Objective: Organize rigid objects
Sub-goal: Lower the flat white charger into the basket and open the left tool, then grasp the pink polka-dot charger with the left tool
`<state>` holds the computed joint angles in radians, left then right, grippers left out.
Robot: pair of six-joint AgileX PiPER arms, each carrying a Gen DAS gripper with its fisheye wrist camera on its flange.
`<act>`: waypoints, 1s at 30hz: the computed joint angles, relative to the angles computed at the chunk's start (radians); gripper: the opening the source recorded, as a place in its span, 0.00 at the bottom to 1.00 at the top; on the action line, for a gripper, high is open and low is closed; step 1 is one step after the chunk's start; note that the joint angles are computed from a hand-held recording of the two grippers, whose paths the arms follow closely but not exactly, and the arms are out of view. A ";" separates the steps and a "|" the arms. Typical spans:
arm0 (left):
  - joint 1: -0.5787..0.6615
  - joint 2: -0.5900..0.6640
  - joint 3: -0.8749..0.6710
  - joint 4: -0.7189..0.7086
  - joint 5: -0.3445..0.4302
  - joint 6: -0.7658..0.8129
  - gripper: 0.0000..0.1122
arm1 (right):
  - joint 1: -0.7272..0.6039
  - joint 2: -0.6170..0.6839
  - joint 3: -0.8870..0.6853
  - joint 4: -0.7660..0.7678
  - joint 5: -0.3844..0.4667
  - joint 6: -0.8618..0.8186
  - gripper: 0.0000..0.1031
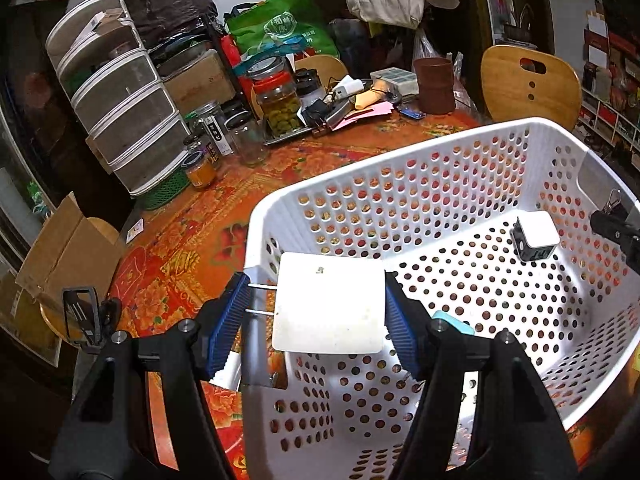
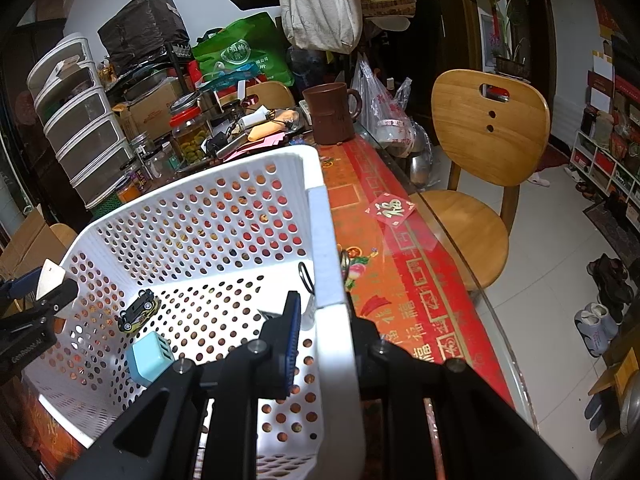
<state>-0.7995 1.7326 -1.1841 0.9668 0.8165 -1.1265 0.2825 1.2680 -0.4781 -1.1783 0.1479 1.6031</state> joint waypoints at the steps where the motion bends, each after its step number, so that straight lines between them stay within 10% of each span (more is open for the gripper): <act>1: 0.002 0.007 -0.004 -0.005 -0.003 0.007 0.56 | 0.000 0.000 0.000 0.000 0.000 0.000 0.16; 12: 0.004 0.024 -0.013 -0.017 -0.017 0.027 0.57 | -0.001 0.000 0.000 0.005 -0.001 -0.005 0.16; 16: -0.029 0.001 0.027 0.094 -0.007 -0.056 0.89 | 0.001 0.001 -0.004 0.031 0.003 -0.032 0.16; 30: 0.197 -0.441 0.338 0.159 -0.131 -0.095 0.91 | 0.012 0.004 -0.010 0.034 0.023 -0.030 0.16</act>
<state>-0.6025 1.2912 -0.8458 1.1258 0.6853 -1.2219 0.2946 1.2723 -0.4879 -1.1441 0.1705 1.5731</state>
